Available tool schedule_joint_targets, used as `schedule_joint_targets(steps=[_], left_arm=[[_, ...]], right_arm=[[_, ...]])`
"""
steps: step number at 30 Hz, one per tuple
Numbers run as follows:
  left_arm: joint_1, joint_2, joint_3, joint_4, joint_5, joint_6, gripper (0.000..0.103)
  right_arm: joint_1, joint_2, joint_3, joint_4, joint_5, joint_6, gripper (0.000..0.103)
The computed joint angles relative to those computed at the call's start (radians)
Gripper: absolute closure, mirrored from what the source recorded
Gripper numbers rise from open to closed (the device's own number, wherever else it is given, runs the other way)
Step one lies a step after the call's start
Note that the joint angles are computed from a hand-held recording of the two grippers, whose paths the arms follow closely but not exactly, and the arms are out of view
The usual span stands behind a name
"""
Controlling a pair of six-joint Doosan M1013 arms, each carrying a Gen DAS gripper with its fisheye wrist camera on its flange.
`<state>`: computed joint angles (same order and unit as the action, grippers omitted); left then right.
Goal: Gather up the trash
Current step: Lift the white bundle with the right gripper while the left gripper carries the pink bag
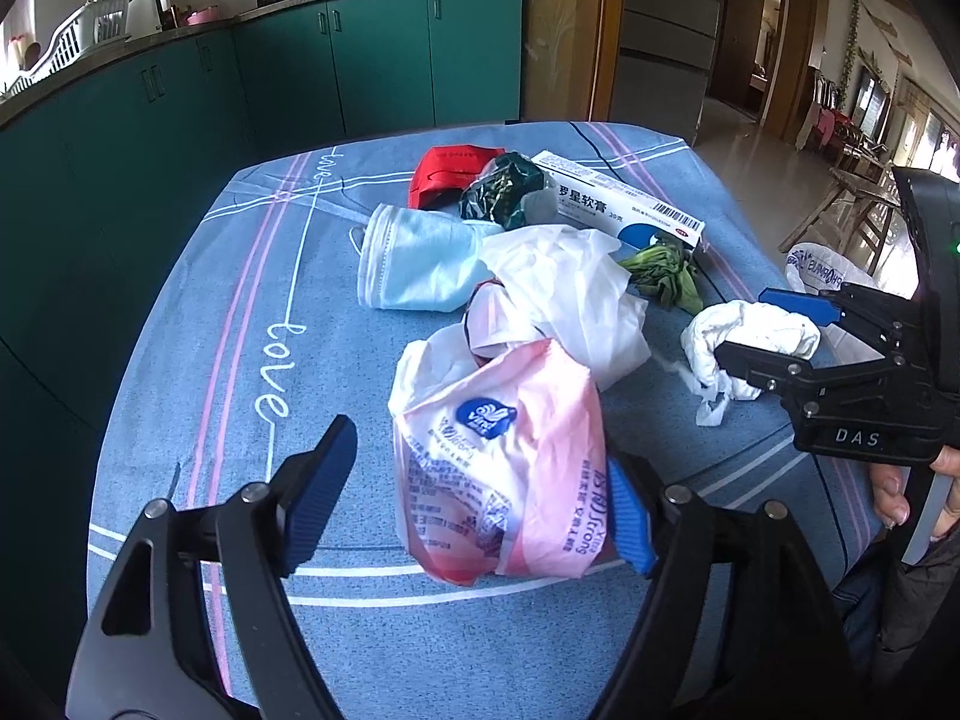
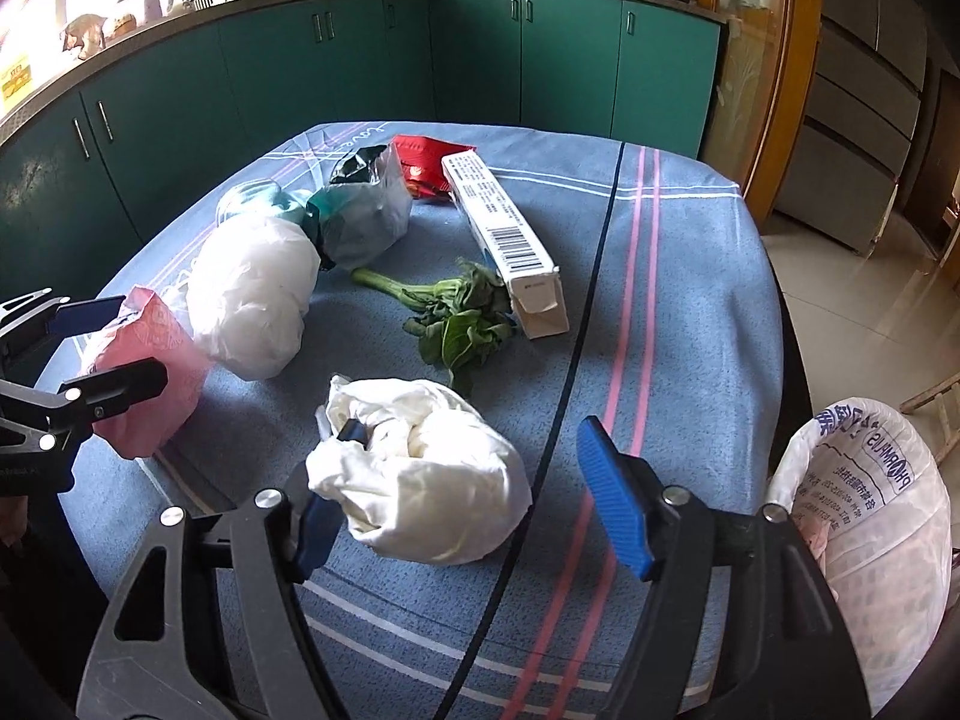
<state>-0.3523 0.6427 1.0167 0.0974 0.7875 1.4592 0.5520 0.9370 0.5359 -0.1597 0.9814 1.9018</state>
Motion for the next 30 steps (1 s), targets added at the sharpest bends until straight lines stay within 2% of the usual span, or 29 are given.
schedule_joint_targets(steps=[7, 8, 10, 12, 19, 22, 25, 27, 30], left_arm=[[0.021, -0.018, 0.015, 0.011, -0.043, -0.071, 0.02], [0.026, -0.02, 0.016, 0.008, -0.048, -0.084, 0.019], [0.037, -0.022, 0.018, -0.008, -0.052, -0.106, 0.018], [0.044, -0.021, 0.015, -0.026, -0.047, -0.117, 0.017], [0.031, -0.009, 0.004, -0.057, -0.019, -0.032, 0.014], [0.01, 0.005, -0.01, -0.023, 0.013, 0.01, 0.014], [-0.006, 0.002, 0.0, 0.018, 0.004, 0.039, 0.014], [-0.011, 0.0, 0.006, 0.025, -0.004, 0.049, 0.018], [-0.013, 0.003, 0.004, 0.022, 0.008, 0.066, 0.035]], right_arm=[[0.005, 0.005, -0.007, -0.014, 0.002, -0.014, 0.03], [0.006, 0.003, -0.004, -0.016, -0.001, -0.016, 0.033], [0.003, -0.004, 0.008, 0.008, -0.017, -0.033, 0.054], [0.002, -0.009, 0.016, 0.021, -0.026, -0.038, 0.056], [-0.003, -0.023, 0.035, 0.018, -0.034, -0.023, 0.055], [-0.005, -0.02, 0.031, 0.034, -0.026, -0.03, 0.051], [-0.003, -0.01, 0.019, 0.036, -0.012, -0.044, 0.048], [-0.002, -0.008, 0.016, 0.035, -0.009, -0.049, 0.048], [-0.001, -0.009, 0.019, 0.034, -0.009, -0.052, 0.048]])
